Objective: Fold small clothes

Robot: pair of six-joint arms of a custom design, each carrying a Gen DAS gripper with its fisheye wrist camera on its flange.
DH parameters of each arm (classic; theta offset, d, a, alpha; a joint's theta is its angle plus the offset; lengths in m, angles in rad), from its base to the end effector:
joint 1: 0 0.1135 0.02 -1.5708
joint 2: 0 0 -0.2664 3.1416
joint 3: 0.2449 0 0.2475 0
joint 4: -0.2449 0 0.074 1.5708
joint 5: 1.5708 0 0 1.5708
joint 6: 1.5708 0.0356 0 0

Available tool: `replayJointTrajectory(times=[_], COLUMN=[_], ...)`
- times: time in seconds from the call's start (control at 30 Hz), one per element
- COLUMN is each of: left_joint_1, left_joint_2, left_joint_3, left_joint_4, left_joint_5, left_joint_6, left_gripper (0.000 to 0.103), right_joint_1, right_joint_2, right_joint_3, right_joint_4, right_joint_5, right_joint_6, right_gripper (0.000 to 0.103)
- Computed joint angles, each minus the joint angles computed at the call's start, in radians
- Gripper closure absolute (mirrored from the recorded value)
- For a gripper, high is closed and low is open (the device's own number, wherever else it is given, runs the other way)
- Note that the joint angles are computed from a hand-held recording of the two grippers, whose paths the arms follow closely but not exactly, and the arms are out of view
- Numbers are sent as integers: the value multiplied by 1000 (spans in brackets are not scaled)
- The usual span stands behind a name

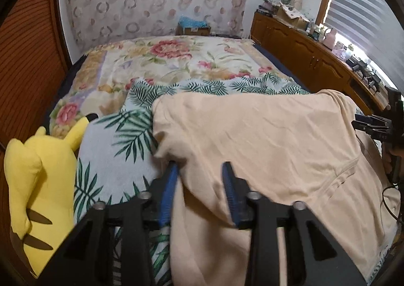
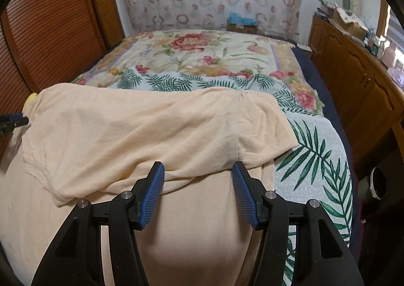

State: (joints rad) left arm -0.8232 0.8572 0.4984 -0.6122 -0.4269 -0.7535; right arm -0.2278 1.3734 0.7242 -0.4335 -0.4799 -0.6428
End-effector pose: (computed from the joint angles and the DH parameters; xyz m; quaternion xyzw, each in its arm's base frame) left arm 0.1139 -0.1011 0.1989 -0.0300 0.9353 -0.0621 0.3471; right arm 0.2422 -0.0393 0.1841 -0.2504 0.9105 0.1101 0.3101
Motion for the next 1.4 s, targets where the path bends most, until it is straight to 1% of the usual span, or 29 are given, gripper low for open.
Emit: replayJointTrajectory(times=[0.13,0.2,0.33,0.37,0.4,0.43,0.63,0.7,0.83,0.87,0.9,0.97,1.0,1.03,1.07,1.1,1.13,1.2,1.27,1.4], left_joint_1=[-1,27,31,15,-3,-15,38,52,74,74,75,76,71,65,59,53,48,41,23,-32], left_joint_2=[56,78,51,44,42,46,118,130,129,129,129,124,119,108,95,79,58,14,-24,-88], left_joint_3=[22,20,-6,-9,-10,-7,4,0,-11,-10,-12,-18,-22,-27,-32,-34,-36,-34,-21,9], left_joint_4=[5,6,12,15,20,24,77,92,111,112,114,123,127,132,134,131,127,113,81,13], left_joint_5=[-2,18,16,3,-12,-24,19,31,42,41,37,32,26,18,5,-7,-19,-39,-73,-143], left_joint_6=[24,19,15,12,12,19,66,72,84,83,84,86,80,77,73,69,63,61,49,13], left_gripper=[72,72,73,73,83,86,87,87,87,90,95,100,101,101,102,102,102,102,102,102], right_joint_1=[1,3,7,8,7,8,10,9,-4,3,9,29,45,63,66,73,76,77,57,8], right_joint_2=[-14,-15,-22,-22,-23,-22,-28,-25,0,9,16,19,20,16,8,7,9,-12,-32,-116], right_joint_3=[-19,-20,-29,-29,-30,-29,-29,-23,16,28,37,45,45,41,28,29,32,15,5,7], right_joint_4=[19,21,24,24,25,25,20,8,-45,-54,-55,-48,-39,-23,-10,-7,-11,6,16,-9], right_joint_5=[6,7,11,11,10,11,8,0,-24,-21,-14,5,21,44,53,53,47,37,8,-81], right_joint_6=[0,2,1,3,3,5,13,3,-10,-4,2,17,24,33,32,27,19,8,0,-6], right_gripper=[46,46,46,46,46,46,46,50,53,55,55,55,57,61,74,93,97,101,102,103])
